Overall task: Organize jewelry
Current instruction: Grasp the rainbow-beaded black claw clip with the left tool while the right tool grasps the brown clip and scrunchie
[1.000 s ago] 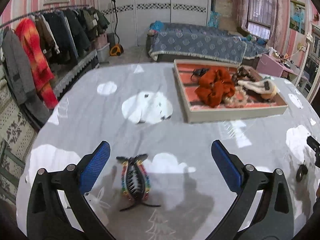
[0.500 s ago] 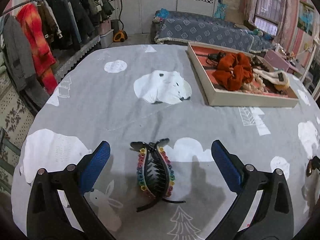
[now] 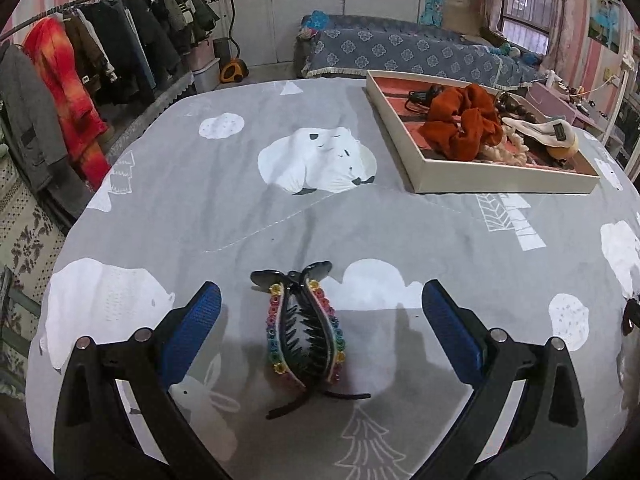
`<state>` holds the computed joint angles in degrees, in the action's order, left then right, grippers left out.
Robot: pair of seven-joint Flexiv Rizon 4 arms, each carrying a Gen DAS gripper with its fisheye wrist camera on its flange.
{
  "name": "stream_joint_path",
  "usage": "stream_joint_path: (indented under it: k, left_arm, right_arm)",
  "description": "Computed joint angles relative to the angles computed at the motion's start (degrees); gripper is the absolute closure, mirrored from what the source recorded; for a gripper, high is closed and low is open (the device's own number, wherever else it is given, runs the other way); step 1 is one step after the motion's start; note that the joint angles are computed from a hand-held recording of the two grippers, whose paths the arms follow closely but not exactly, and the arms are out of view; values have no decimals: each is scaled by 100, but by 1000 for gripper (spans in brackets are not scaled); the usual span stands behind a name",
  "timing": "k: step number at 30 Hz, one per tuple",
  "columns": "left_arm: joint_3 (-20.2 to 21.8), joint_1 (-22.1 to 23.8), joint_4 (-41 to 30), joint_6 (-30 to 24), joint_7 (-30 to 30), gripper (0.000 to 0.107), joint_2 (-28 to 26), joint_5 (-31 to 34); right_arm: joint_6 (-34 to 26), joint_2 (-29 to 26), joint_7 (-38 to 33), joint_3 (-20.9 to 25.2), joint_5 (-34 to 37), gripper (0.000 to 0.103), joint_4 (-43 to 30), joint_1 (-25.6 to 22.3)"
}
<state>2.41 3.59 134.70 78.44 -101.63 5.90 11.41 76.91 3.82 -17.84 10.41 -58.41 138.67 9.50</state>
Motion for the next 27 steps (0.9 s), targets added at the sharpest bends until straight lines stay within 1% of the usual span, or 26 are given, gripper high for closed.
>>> stream_joint_path:
  k: [2, 3, 5, 7, 9, 11, 14, 17, 19, 20, 21, 22, 24, 27]
  left_arm:
    - [71, -100, 73, 59, 280, 15, -37, -360]
    - [98, -147, 106, 68, 429, 17, -58, -561]
    - [103, -155, 118, 30, 539, 19, -99, -706]
    - [117, -187, 124, -32, 700, 21, -154, -933]
    - [119, -194, 118, -110, 778, 30, -209, -1070]
    - [119, -191, 109, -151, 797, 33, -253, -1107]
    - [122, -178, 103, -112, 745, 37, -280, -1045]
    - [130, -183, 119, -68, 764, 41, -292, -1081]
    - [118, -158, 86, -68, 667, 44, -308, -940]
    - [128, -158, 92, -64, 675, 48, -297, -935]
    - [133, -173, 112, -22, 709, 54, -294, -989]
    - [144, -182, 132, -4, 754, 58, -282, -1049]
    - [151, -182, 157, 12, 761, 69, -257, -1107]
    - [159, -206, 216, 77, 849, 70, -234, -1297]
  right_arm:
    - [-70, -19, -45, 44, 190, 44, -9, 65]
    - [-103, -29, -57, 57, 250, 45, -10, 92]
    - [-210, -49, 36, 78, 232, 46, -34, 137]
    - [-269, -90, -9, 86, 357, 49, -73, 204]
    - [-319, -110, -50, 84, 420, 54, -108, 253]
    - [-339, -142, -80, 78, 443, 62, -144, 296]
    - [-331, -176, -47, 55, 363, 67, -168, 325]
    - [-300, -177, -116, 42, 406, 68, -164, 343]
    - [-263, -170, -183, 35, 486, 70, -156, 345]
    - [-237, -172, -195, 29, 510, 70, -151, 340]
    - [-203, -170, -222, 25, 561, 71, -145, 336]
    - [-191, -175, -222, 24, 562, 71, -145, 333]
    - [-183, -174, -207, 23, 514, 72, -141, 324]
    - [-138, -190, -147, 8, 394, 72, -139, 302]
